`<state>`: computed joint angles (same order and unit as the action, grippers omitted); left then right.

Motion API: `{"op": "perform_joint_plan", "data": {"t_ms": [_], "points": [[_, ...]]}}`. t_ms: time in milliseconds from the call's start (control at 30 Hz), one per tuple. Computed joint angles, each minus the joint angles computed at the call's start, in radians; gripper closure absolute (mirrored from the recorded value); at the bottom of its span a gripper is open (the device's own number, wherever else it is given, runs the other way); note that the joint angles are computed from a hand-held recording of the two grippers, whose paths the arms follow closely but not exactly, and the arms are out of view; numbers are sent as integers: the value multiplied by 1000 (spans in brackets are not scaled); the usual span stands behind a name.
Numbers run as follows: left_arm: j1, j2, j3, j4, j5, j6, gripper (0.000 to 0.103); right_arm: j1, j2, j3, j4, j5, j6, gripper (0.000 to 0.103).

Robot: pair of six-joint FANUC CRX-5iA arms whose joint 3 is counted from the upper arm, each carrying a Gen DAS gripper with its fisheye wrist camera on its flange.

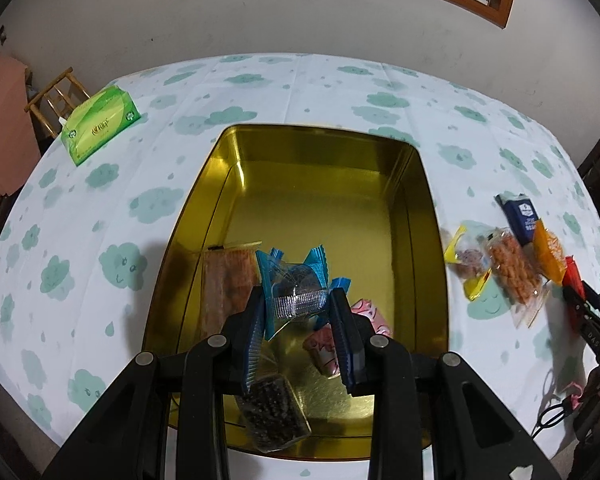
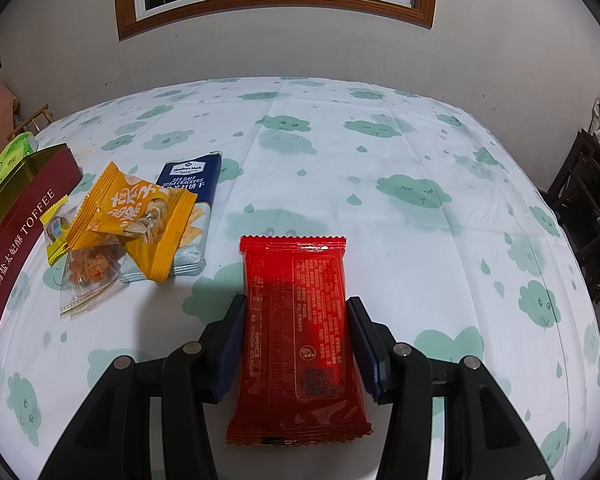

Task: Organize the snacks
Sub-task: 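Lower the blue-wrapped cookie into the tin and open the left tool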

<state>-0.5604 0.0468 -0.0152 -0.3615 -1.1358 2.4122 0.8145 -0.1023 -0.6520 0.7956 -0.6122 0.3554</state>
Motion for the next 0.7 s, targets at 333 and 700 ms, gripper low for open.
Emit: {"op": "perform_joint_plan", "data": {"t_ms": [333,700], "points": [[10,8,-30,12,6,-9,74,1,0,0,1,-1,-1,52],[24,9,-43,28,6,-24,69,-1,0,-2,11,-5,-11,54]]}}
